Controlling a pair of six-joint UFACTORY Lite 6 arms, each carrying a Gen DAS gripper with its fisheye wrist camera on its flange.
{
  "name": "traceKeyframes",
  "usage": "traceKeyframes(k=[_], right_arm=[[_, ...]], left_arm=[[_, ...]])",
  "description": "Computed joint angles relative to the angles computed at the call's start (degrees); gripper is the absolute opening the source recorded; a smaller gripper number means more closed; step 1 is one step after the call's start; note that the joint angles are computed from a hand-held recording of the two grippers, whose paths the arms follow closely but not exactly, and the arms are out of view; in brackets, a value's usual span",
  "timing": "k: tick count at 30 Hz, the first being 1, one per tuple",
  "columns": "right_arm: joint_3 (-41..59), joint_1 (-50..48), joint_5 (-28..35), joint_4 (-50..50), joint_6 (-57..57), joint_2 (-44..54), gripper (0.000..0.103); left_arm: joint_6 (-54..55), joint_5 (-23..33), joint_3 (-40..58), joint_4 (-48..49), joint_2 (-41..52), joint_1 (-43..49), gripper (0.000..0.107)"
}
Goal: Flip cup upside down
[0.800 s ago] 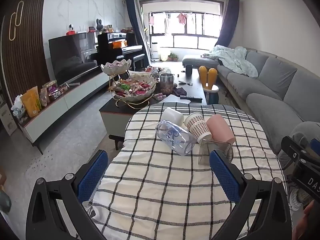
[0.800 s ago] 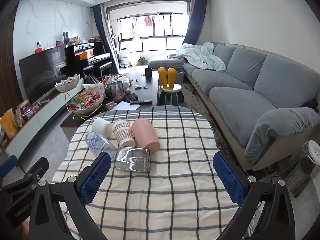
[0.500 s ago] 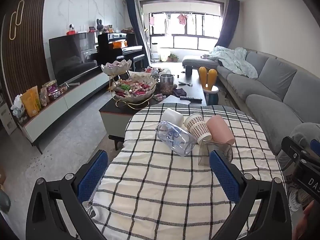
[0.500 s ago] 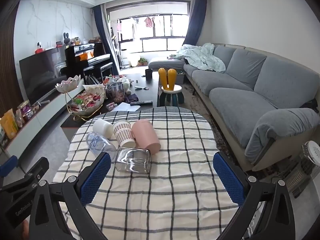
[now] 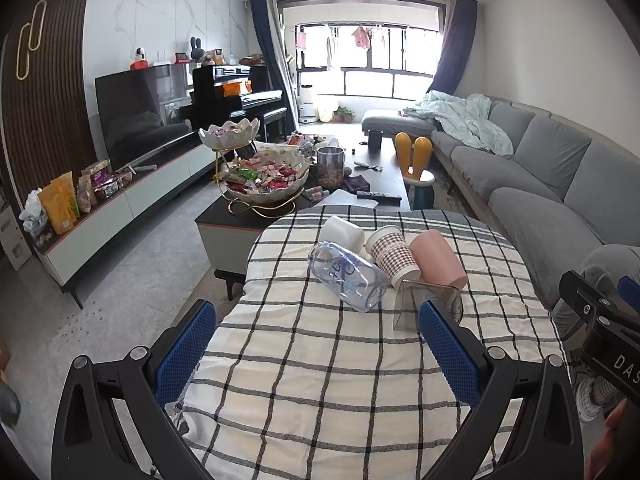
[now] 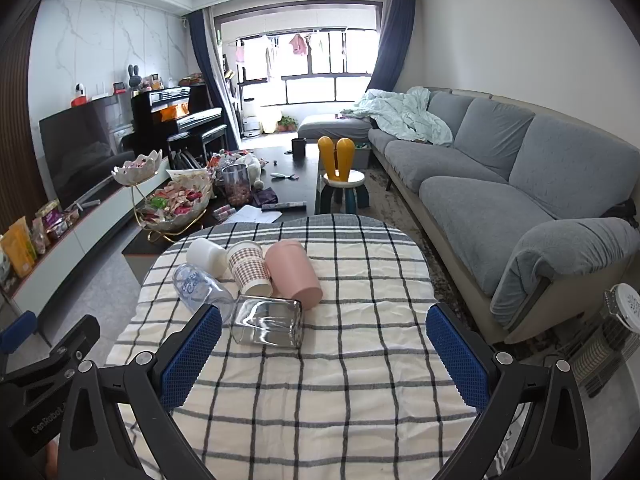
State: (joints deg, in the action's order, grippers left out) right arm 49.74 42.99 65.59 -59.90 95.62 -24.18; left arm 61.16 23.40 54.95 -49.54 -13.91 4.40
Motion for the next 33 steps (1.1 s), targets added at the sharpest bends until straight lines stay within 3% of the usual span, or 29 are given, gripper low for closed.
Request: traceKeyframes(k=[20, 33], right_arm=[[-0.68, -1.86, -2.09, -0.03, -0.25, -0.02, 0.103], [1.36, -1.96, -1.66, 0.67, -1.30, 0.57, 0.103]], left_arm=[[-5.84, -0.84, 1.46, 4.84, -0.34, -2.11, 0.103], [-6.55, 2.46, 5.13, 5.58, 0.50, -0.76, 0.103]])
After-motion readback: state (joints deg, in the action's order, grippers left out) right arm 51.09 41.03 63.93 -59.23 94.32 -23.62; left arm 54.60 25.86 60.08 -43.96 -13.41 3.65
